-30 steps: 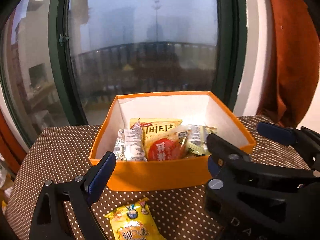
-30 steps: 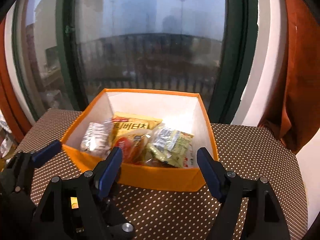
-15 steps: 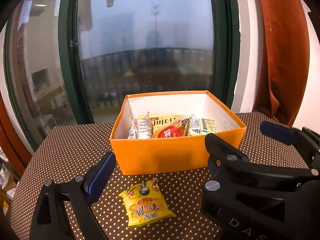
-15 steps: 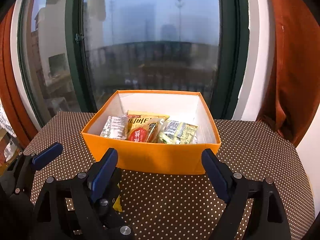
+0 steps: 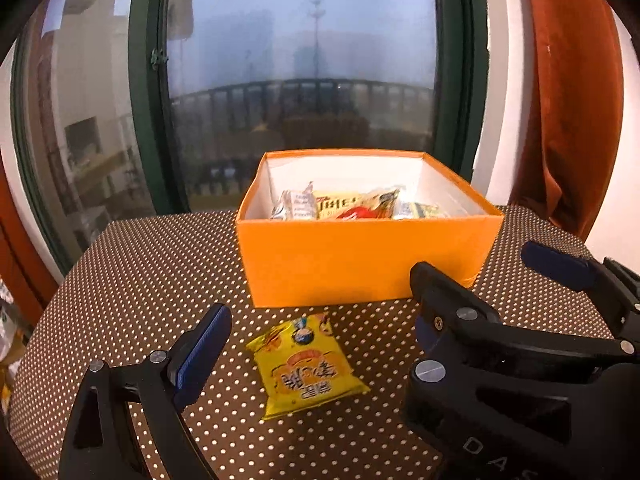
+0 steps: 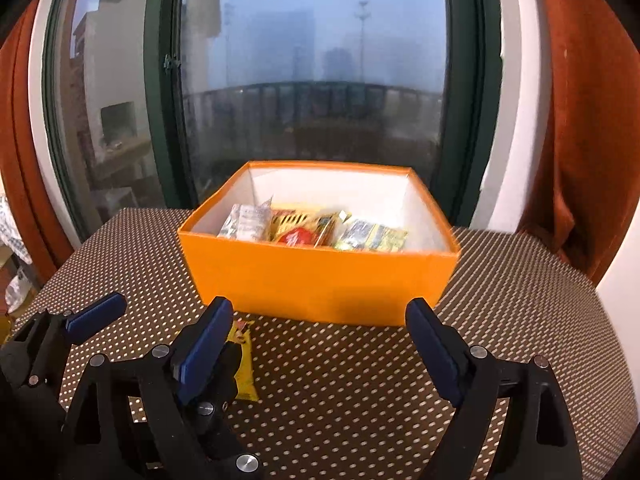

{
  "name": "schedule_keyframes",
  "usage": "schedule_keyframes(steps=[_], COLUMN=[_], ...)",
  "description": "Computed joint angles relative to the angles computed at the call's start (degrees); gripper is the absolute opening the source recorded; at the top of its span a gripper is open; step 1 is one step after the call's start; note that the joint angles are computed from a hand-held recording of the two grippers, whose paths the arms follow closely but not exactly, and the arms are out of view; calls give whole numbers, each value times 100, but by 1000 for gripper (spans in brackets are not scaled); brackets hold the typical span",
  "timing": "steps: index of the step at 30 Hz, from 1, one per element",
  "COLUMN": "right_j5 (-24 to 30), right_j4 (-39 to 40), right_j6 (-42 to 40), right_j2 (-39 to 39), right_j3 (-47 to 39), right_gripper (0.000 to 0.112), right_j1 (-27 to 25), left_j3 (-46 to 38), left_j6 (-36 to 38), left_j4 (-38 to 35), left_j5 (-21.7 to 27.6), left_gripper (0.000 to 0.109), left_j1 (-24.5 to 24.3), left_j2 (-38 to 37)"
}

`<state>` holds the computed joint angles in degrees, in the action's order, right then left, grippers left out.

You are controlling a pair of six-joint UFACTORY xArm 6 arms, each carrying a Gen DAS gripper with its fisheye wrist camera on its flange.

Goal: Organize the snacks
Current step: 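Move both tools back toward the yellow chip bag on the table, then grasp the yellow chip bag with the right tool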

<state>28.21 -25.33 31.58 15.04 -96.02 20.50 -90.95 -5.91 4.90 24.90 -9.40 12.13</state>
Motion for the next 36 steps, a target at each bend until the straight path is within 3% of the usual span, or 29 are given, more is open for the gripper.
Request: schedule_keyframes(steps=[3, 22, 36], right_j5=[144, 492, 1224], right_j4=[678, 1515, 1816], right_j6=[-434, -966, -1299], right_j2=[168, 1359, 2347], right_j3=[-146, -1184, -2449], right_gripper=[90, 90, 90], right_j1=[14, 317, 577], left_j3=[15, -157, -304], left_j6=[45, -35, -183], left_j4=[-18, 291, 702], left_j5=[73, 486, 809], left_gripper=[94, 94, 80], left_j1=[74, 548, 784], left_j2=[42, 591, 862])
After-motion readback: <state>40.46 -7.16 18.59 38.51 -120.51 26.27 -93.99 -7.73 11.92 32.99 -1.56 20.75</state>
